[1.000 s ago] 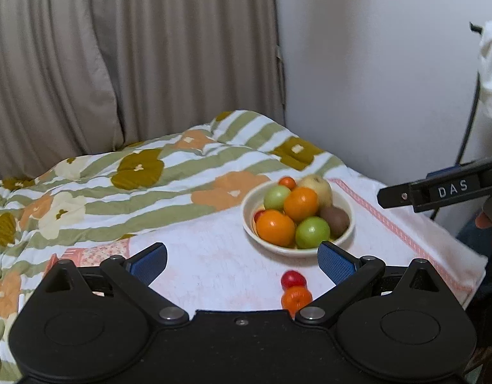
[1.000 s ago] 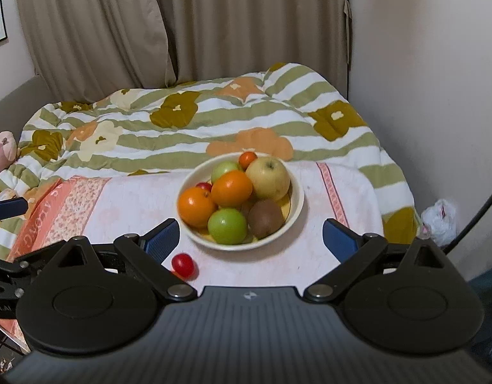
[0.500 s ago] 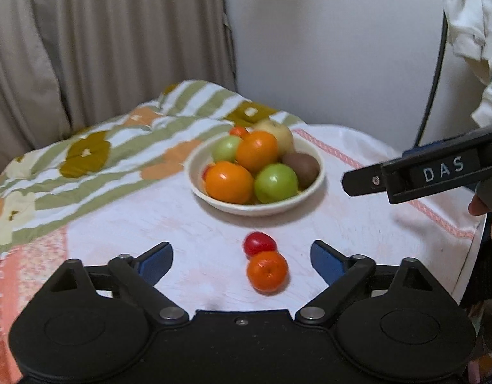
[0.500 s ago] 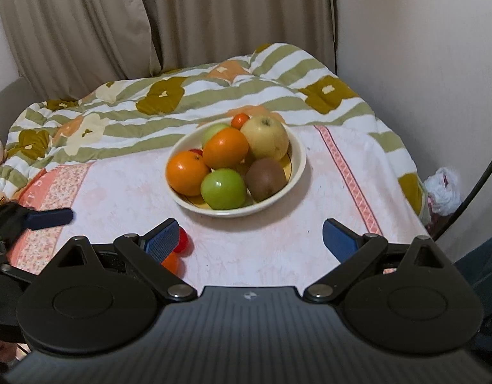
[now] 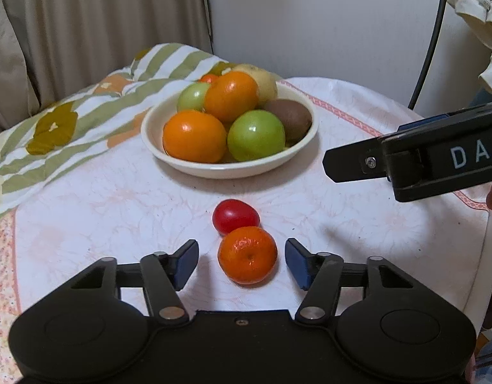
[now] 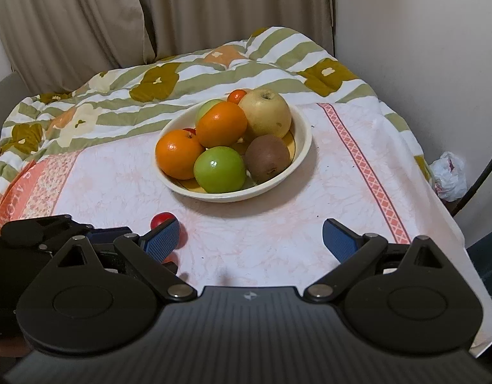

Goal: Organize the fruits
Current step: 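Grasp the orange tomato with the left tool while the right tool grasps the red tomato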

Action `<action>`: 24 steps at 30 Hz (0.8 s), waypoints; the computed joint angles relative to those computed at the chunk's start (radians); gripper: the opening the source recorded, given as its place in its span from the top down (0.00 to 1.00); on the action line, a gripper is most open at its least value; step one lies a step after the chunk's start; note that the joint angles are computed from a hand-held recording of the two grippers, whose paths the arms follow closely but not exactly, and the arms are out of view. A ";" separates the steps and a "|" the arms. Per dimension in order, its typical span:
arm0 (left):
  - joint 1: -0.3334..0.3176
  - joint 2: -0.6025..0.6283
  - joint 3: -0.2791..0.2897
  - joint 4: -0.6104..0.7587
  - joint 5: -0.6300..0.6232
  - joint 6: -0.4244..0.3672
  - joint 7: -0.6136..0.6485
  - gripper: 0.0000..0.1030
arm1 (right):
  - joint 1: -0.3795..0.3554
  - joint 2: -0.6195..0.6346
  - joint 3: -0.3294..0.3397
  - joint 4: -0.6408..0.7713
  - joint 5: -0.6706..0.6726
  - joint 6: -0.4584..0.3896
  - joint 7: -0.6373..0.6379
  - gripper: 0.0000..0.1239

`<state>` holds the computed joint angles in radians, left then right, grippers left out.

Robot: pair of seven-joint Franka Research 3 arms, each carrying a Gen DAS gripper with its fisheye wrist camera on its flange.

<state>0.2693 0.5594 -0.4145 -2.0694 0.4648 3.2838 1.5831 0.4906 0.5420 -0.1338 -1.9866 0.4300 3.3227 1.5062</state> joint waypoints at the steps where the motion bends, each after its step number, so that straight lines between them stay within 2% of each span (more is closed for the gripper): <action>1: 0.014 0.007 -0.016 0.006 0.002 -0.014 0.003 0.40 | -0.001 0.005 0.001 0.007 -0.001 -0.003 -0.001 0.17; 3: 0.043 0.020 -0.048 0.017 -0.001 -0.041 0.018 0.51 | 0.004 0.015 -0.003 0.021 -0.005 -0.012 -0.002 0.17; 5: 0.084 0.033 -0.094 0.020 -0.011 -0.064 0.048 0.56 | 0.006 0.021 -0.004 0.029 -0.010 -0.016 -0.002 0.17; 10: 0.113 0.036 -0.124 0.011 -0.042 -0.064 0.096 0.57 | 0.006 0.038 0.000 0.057 -0.024 -0.031 0.003 0.17; 12: 0.099 0.026 -0.106 0.007 -0.052 -0.059 0.101 0.58 | 0.004 0.045 0.003 0.067 -0.033 -0.036 0.003 0.17; 16: 0.111 0.014 -0.106 -0.006 -0.068 -0.057 0.108 0.58 | 0.013 0.063 -0.003 0.090 -0.057 -0.057 0.000 0.17; 20: 0.101 -0.008 -0.081 -0.023 -0.079 -0.048 0.100 0.58 | -0.025 0.077 0.045 0.110 -0.082 -0.070 -0.008 0.17; 24: 0.097 -0.031 -0.055 -0.046 -0.080 -0.036 0.085 0.58 | -0.081 0.095 0.113 0.139 -0.106 -0.096 -0.026 0.25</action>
